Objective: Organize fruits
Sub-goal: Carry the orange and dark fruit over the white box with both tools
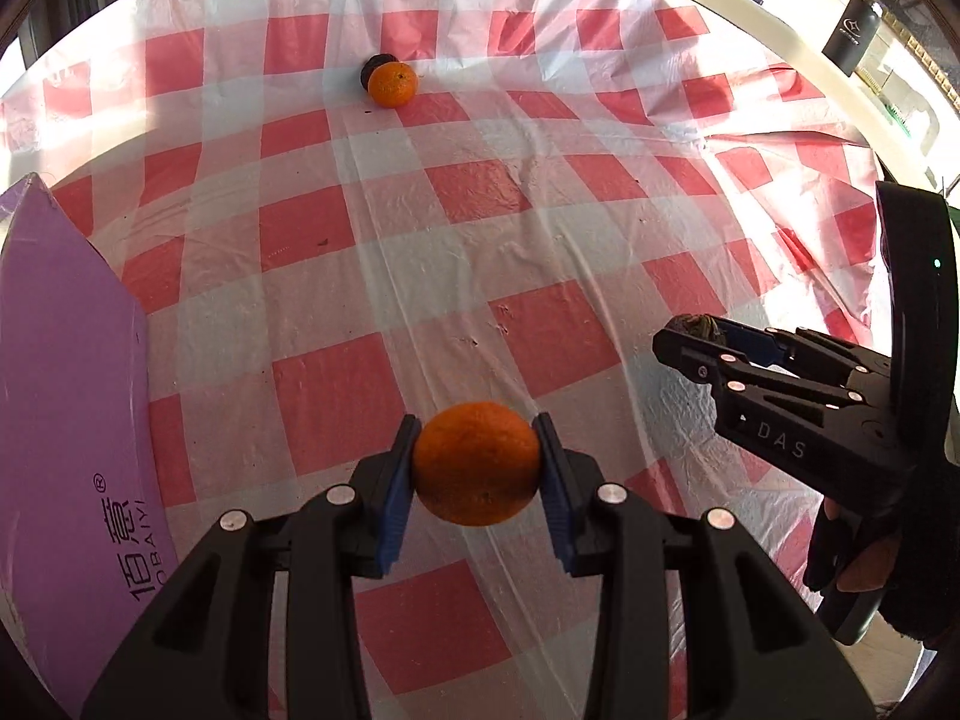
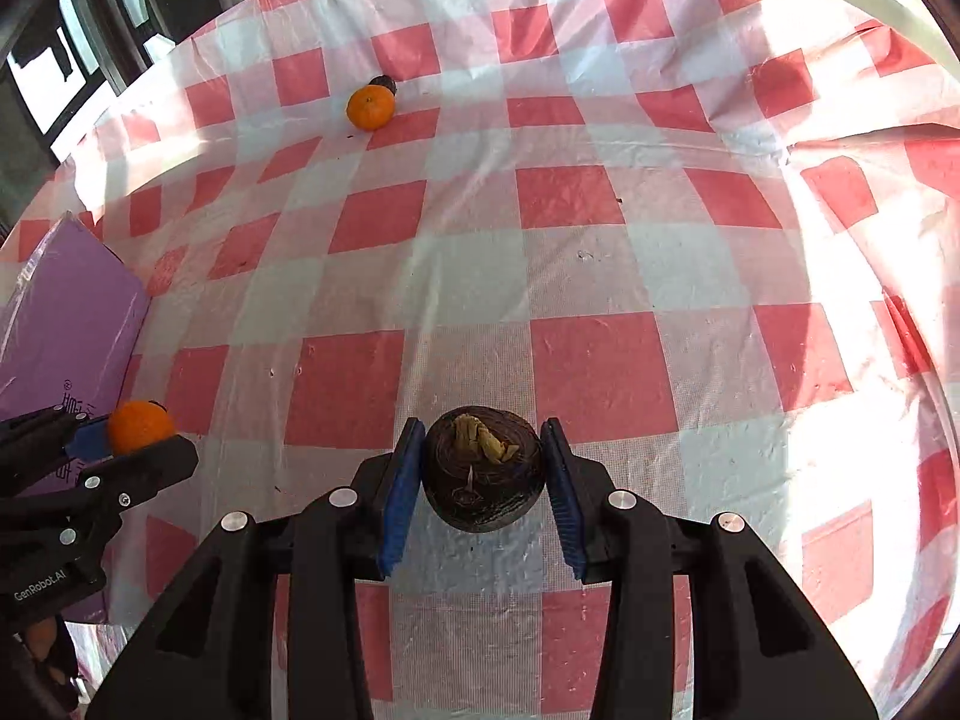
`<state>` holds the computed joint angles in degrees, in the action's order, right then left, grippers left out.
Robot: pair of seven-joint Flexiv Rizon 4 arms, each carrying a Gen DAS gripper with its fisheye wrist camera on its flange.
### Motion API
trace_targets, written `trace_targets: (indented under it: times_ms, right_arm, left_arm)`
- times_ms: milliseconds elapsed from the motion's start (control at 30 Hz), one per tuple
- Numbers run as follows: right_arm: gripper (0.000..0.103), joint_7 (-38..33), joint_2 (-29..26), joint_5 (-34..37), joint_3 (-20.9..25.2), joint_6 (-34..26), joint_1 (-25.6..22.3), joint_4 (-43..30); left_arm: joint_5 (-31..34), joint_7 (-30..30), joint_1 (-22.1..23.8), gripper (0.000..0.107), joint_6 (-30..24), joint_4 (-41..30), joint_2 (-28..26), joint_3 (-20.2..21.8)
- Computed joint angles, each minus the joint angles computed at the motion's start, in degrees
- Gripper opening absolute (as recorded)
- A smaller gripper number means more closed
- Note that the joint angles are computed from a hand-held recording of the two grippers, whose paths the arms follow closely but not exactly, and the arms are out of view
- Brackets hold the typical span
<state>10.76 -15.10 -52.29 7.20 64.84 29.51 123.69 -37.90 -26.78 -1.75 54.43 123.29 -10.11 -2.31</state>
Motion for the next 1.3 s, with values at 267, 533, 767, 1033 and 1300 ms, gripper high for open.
trace_targets:
  times_ms: [267, 533, 767, 1033, 1300]
  right_arm:
    - [0.040, 6.3, 2.5, 1.5, 2.9, -6.1, 3.2, -0.3]
    - [0.040, 8.8, 3.3, 0.3, 4.6, -13.7, 5.6, -4.0]
    - [0.040, 10.3, 1.9, -1.4, 5.2, -16.4, 7.9, -8.1]
    - [0.040, 8.9, -2.3, -6.0, 3.6, -16.1, 11.3, -15.8]
    - [0.040, 2.2, -8.4, -7.6, 1.5, -13.2, 15.0, -25.0]
  left_arm:
    - [-3.1, 9.7, 0.9, 0.038, -4.7, 1.0, 4.3, 1.3]
    - [-9.2, 16.4, 1.5, 0.038, -8.9, 0.2, 7.0, 3.1]
    - [-13.4, 20.6, 3.1, 0.038, -11.8, -0.2, 8.9, 5.4]
    - [-16.9, 22.1, 7.1, 0.038, -12.6, -2.5, 8.2, 7.5]
    - [-18.0, 23.0, 11.9, 0.038, -11.5, -4.7, 6.0, 8.9]
